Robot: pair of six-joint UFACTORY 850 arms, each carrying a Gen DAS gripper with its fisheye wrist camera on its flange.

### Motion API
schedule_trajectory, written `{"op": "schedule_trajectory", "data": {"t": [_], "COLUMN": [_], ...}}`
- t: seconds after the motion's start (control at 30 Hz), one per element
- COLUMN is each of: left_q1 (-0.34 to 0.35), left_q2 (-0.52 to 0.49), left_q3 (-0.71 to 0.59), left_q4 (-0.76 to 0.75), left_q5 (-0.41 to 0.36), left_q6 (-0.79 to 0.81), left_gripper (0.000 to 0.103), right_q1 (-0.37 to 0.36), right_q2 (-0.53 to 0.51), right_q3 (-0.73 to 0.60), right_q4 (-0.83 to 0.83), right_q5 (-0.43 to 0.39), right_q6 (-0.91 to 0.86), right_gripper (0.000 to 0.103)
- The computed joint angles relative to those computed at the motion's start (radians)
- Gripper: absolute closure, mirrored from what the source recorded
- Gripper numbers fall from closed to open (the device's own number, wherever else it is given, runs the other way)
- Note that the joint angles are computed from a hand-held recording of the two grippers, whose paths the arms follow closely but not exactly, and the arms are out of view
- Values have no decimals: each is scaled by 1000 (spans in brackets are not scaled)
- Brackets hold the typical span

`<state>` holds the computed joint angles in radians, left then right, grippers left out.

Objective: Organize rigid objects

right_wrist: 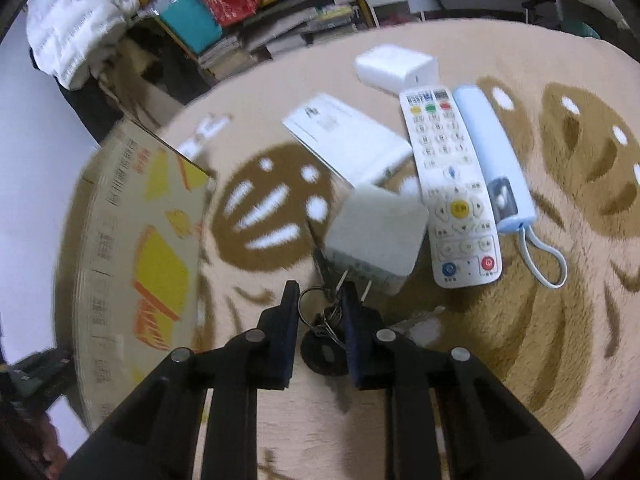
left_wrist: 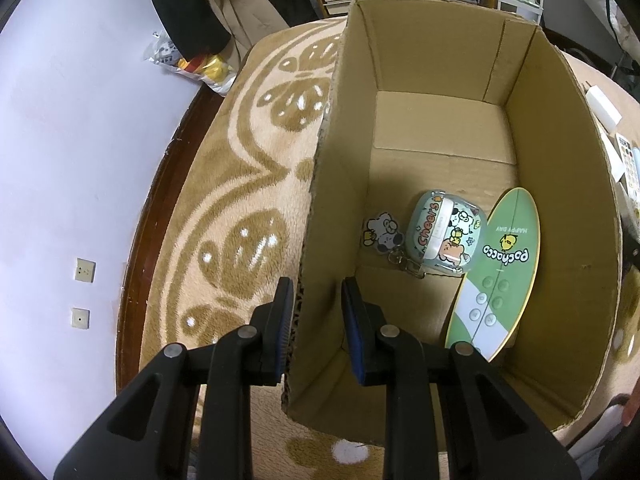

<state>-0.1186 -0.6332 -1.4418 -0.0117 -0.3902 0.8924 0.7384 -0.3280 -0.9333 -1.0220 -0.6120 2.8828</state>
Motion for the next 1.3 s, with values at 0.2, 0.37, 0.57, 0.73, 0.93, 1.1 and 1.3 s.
{"op": "schedule_trajectory", "data": {"t": [0.2, 0.37, 0.57, 0.73, 0.93, 1.1, 1.3], "left_q1": [1, -2, -1, 0, 2, 9, 9], "left_q2": [-4, -9, -17, -18, -26, -19, -8], "left_q3": [-8, -11, -25, -25, -40, -34, -18], "left_q4": [5, 24, 17, 24, 10, -38, -52], "left_q5": [-7, -7, -17, -14, -30, -29, -11], "left_q6": [-13, -25, -30, -33, -22, 35, 52], "left_gripper": [79, 79, 79, 80, 81, 82, 84], "right_q1": [24, 18, 9, 9, -8, -30, -47], "right_q2": [26, 27, 40, 50, 8, -62, -136], "right_q3": [-44, -99, -146, -203, -285, -356, -395], "right_q4": [-65, -83, -140, -206, -261, -219, -161], "right_q5": [-123, -193, -247, -294, -264, -188, -80], "right_q6": [-3, -91, -126, -157, -212, -306, -358], "right_gripper": [100, 100, 100, 100, 100, 100, 100]}}
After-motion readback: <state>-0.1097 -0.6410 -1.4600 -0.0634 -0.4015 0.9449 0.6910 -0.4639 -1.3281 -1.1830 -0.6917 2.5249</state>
